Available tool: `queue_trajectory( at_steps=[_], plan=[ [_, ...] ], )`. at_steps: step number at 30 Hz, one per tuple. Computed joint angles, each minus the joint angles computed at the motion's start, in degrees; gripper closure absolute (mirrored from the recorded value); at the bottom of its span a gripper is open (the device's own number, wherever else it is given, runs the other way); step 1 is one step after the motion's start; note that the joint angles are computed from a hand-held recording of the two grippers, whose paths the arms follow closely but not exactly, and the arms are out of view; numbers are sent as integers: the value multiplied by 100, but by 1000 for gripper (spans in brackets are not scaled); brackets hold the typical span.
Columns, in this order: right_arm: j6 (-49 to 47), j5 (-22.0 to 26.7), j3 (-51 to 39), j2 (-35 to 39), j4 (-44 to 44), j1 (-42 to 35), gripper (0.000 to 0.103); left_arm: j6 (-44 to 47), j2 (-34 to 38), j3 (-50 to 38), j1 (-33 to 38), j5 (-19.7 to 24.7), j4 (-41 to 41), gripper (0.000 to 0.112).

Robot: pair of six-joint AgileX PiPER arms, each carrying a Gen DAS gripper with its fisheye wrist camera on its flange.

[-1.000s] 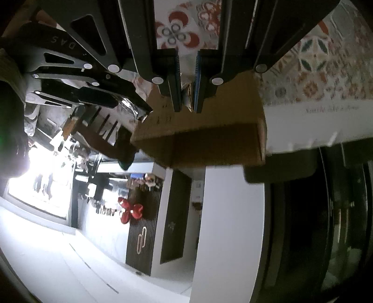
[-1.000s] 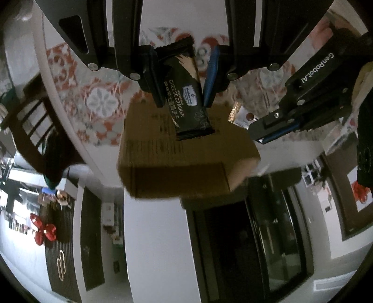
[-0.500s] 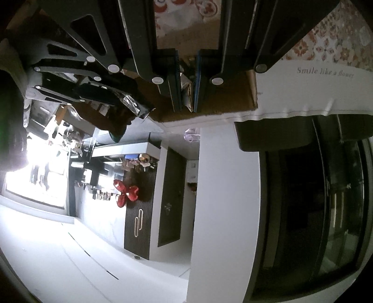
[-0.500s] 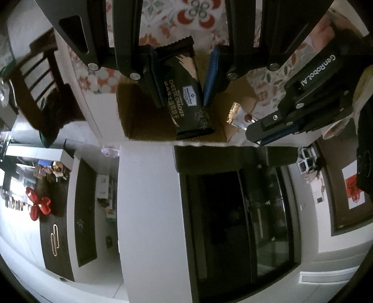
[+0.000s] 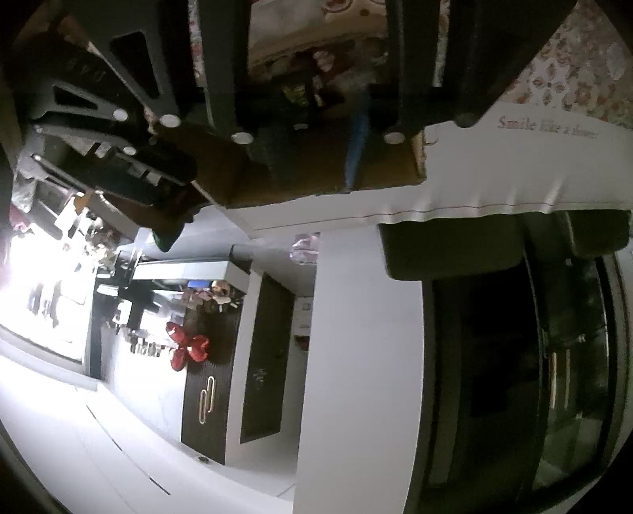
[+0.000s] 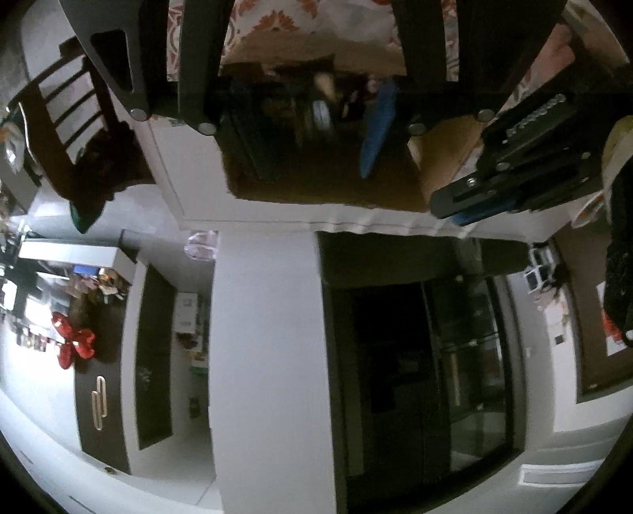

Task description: Organize snacks

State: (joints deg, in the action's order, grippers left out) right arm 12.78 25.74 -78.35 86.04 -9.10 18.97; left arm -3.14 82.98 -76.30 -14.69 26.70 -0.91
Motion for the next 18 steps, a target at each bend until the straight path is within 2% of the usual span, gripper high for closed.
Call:
queue_trajectory(
  at_steps=[3, 5, 7, 11, 13, 18],
  plan=[
    [402, -71, 249, -186, -421, 66, 46, -976, -282, 347, -224, -123, 1117, 65],
    [780, -123, 453, -360, -801, 155, 39, -1539, -500, 577, -354, -107, 1708, 62],
    [1432, -99, 682, -560, -1423, 326, 34, -2050, -724, 786, -492, -14, 2270, 55],
    [2200, 24, 1127, -1022, -2123, 575, 27, -3174, -1277, 1272, -896, 167, 3487, 43],
    [2482, 127, 1314, -1269, -2376, 713, 26, -3509, -1598, 1476, -1174, 451, 3849, 36],
    [3355, 544, 1773, -1989, -3024, 1192, 22, -3800, -2296, 1851, -1654, 974, 4084, 28]
  ],
)
